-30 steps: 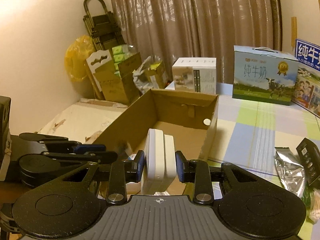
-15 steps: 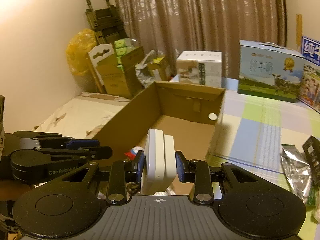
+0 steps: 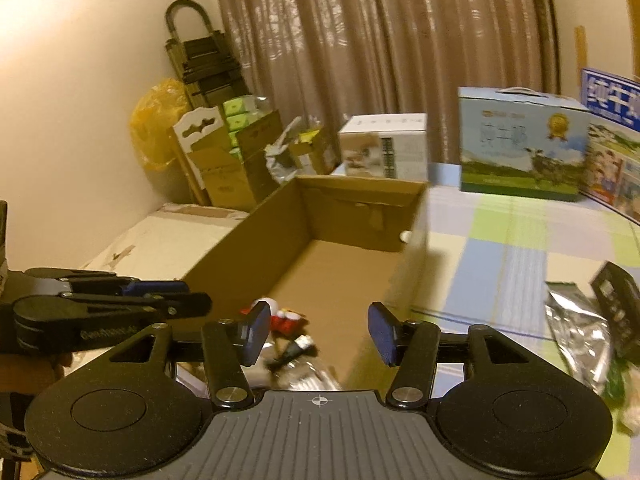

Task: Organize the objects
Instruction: 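Move both open grippers back over the items on the table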

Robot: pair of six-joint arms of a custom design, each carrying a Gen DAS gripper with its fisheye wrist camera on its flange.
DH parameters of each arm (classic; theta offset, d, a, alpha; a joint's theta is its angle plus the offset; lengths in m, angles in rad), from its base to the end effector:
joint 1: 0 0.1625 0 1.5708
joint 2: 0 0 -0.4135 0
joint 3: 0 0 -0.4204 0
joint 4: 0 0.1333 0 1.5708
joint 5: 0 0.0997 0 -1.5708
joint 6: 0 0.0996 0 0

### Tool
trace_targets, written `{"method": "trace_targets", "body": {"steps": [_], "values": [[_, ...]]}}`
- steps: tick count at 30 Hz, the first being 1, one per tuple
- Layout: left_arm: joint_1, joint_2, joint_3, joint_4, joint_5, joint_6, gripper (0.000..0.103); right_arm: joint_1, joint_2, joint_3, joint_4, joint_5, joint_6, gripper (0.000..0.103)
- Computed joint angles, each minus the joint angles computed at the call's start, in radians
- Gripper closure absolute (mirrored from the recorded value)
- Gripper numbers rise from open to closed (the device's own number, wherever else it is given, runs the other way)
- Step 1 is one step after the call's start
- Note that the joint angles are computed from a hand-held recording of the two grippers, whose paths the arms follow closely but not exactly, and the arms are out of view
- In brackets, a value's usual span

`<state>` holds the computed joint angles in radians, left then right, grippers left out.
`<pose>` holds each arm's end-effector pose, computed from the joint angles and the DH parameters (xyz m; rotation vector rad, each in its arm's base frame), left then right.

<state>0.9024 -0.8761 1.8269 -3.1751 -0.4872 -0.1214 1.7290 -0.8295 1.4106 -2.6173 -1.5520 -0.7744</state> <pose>-0.2084 -0.6210 0.1616 0.1553 2.1447 -1.1470 0.2539 -0.7336 0.1925 1.3290 -2.6259 0.6730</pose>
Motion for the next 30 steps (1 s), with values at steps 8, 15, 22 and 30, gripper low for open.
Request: {"method": "trace_targets", "body": {"steps": [8,15,22,30], "values": [[-0.027,0.029,-0.032,0.019,-0.023,-0.005,0.077,-0.032,-0.072,0.04,-0.04,-0.017,0.011,0.051],[-0.056,0.074,-0.079,0.045,-0.036,-0.006,0.074,-0.063,-0.135,0.071,-0.071,-0.027,0.008,0.05],[-0.072,0.133,-0.148,0.065,-0.075,-0.005,0.066,-0.107,-0.194,0.089,-0.098,-0.047,-0.016,0.048],[-0.08,0.225,-0.244,0.073,-0.135,0.011,0.041,-0.181,-0.235,0.087,-0.144,-0.099,-0.018,0.034]]}}
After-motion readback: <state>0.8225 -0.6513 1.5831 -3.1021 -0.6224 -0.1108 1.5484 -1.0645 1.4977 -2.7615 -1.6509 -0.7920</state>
